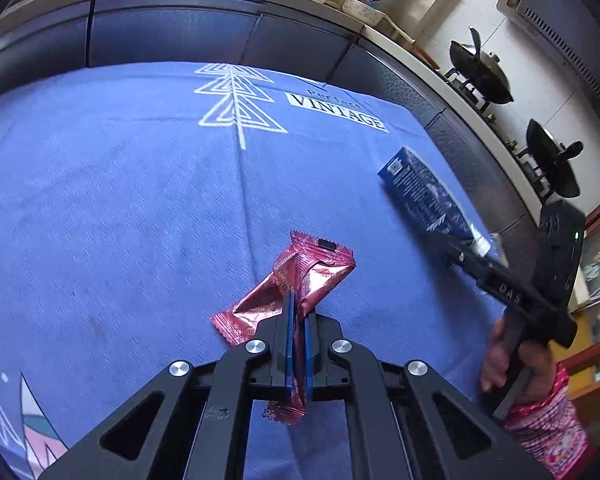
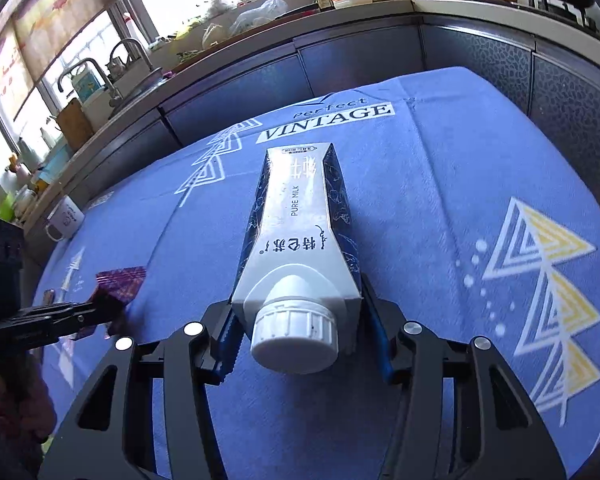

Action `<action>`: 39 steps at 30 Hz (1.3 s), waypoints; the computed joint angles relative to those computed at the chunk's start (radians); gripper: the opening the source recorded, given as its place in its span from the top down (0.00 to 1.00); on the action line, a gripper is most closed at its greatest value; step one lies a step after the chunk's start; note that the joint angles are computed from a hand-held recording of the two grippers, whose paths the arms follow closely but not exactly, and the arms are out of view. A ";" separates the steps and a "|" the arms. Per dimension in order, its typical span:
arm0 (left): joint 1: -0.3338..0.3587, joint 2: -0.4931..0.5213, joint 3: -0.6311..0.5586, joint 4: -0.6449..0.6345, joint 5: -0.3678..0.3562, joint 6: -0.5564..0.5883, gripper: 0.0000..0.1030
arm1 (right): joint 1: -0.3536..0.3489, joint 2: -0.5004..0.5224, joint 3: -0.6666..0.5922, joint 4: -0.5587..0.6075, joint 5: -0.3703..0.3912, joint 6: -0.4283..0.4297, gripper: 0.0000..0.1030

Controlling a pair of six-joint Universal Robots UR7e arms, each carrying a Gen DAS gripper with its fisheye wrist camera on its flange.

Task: Collect trash
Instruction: 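Carry the wrapper and milk carton over the beige bin and open both grippers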

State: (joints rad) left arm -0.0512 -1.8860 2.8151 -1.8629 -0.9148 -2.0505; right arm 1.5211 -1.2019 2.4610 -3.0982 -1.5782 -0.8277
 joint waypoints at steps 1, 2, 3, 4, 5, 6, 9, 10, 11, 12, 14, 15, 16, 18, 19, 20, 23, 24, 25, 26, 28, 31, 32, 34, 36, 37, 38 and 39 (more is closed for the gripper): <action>0.002 0.004 0.002 -0.024 0.004 0.009 0.96 | -0.015 -0.028 0.012 0.030 0.017 0.000 0.51; -0.004 0.001 0.005 -0.039 0.003 0.009 0.96 | -0.033 -0.060 0.027 0.061 0.035 0.000 0.51; -0.013 0.000 0.010 -0.057 0.003 0.007 0.96 | -0.051 -0.090 0.040 0.086 0.050 -0.001 0.51; -0.009 0.000 0.010 -0.075 0.008 0.017 0.96 | -0.072 -0.125 0.055 0.111 0.068 -0.004 0.51; -0.006 0.010 0.010 -0.096 0.011 0.025 0.96 | -0.088 -0.154 0.068 0.129 0.081 -0.010 0.51; -0.006 0.019 0.009 -0.111 0.013 0.030 0.96 | -0.104 -0.183 0.078 0.147 0.095 -0.014 0.51; 0.016 0.071 0.007 -0.204 0.024 0.075 0.96 | -0.159 -0.267 0.099 0.210 0.138 -0.022 0.51; 0.022 0.092 0.007 -0.240 0.027 0.090 0.96 | -0.178 -0.294 0.106 0.227 0.151 -0.027 0.51; 0.026 0.108 0.006 -0.263 0.028 0.102 0.96 | -0.193 -0.315 0.109 0.238 0.161 -0.032 0.51; 0.040 0.140 0.000 -0.307 0.033 0.129 0.96 | -0.208 -0.335 0.112 0.249 0.171 -0.038 0.51; 0.073 0.212 -0.013 -0.405 0.042 0.194 0.96 | -0.235 -0.364 0.111 0.265 0.184 -0.046 0.51; 0.091 0.242 -0.019 -0.452 0.047 0.229 0.96 | -0.245 -0.372 0.105 0.270 0.189 -0.045 0.51; 0.112 0.280 -0.028 -0.509 0.052 0.271 0.96 | -0.260 -0.382 0.101 0.276 0.194 -0.046 0.51; 0.167 0.373 -0.058 -0.636 0.062 0.374 0.96 | -0.291 -0.405 0.089 0.293 0.210 -0.044 0.51; 0.197 0.419 -0.076 -0.698 0.065 0.431 0.96 | -0.306 -0.416 0.081 0.305 0.222 -0.043 0.51; 0.235 0.476 -0.103 -0.776 0.067 0.508 0.96 | -0.322 -0.428 0.073 0.318 0.237 -0.045 0.51; 0.321 0.605 -0.184 -0.928 0.058 0.689 0.96 | -0.370 -0.461 0.044 0.344 0.282 -0.048 0.51; 0.354 0.657 -0.226 -0.976 0.050 0.763 0.96 | -0.386 -0.470 0.033 0.351 0.295 -0.049 0.51; 0.380 0.697 -0.262 -1.011 0.042 0.822 0.96 | -0.408 -0.482 0.020 0.355 0.311 -0.049 0.51; 0.404 0.739 -0.300 -1.042 0.033 0.877 0.96 | -0.420 -0.482 0.006 0.353 0.319 -0.044 0.51; 0.455 0.824 -0.389 -1.093 0.004 0.992 0.96 | -0.455 -0.481 -0.027 0.341 0.339 -0.035 0.51; 0.522 0.948 -0.535 -1.136 -0.049 1.138 0.96 | -0.498 -0.461 -0.088 0.307 0.362 0.008 0.51; 0.539 0.978 -0.576 -1.136 -0.065 1.176 0.96 | -0.511 -0.451 -0.108 0.297 0.370 0.020 0.51; 0.569 1.049 -0.676 -1.123 -0.095 1.249 0.96 | -0.526 -0.418 -0.154 0.273 0.373 0.046 0.51; 0.593 1.116 -0.772 -1.094 -0.115 1.309 0.96 | -0.538 -0.380 -0.203 0.265 0.371 0.070 0.51; 0.605 1.147 -0.818 -1.075 -0.121 1.332 0.96 | -0.541 -0.358 -0.228 0.259 0.363 0.081 0.51; 0.616 1.175 -0.861 -1.059 -0.130 1.349 0.96 | -0.543 -0.340 -0.244 0.250 0.354 0.083 0.51; 0.631 1.206 -0.907 -1.042 -0.144 1.365 0.96 | -0.542 -0.321 -0.258 0.235 0.342 0.082 0.51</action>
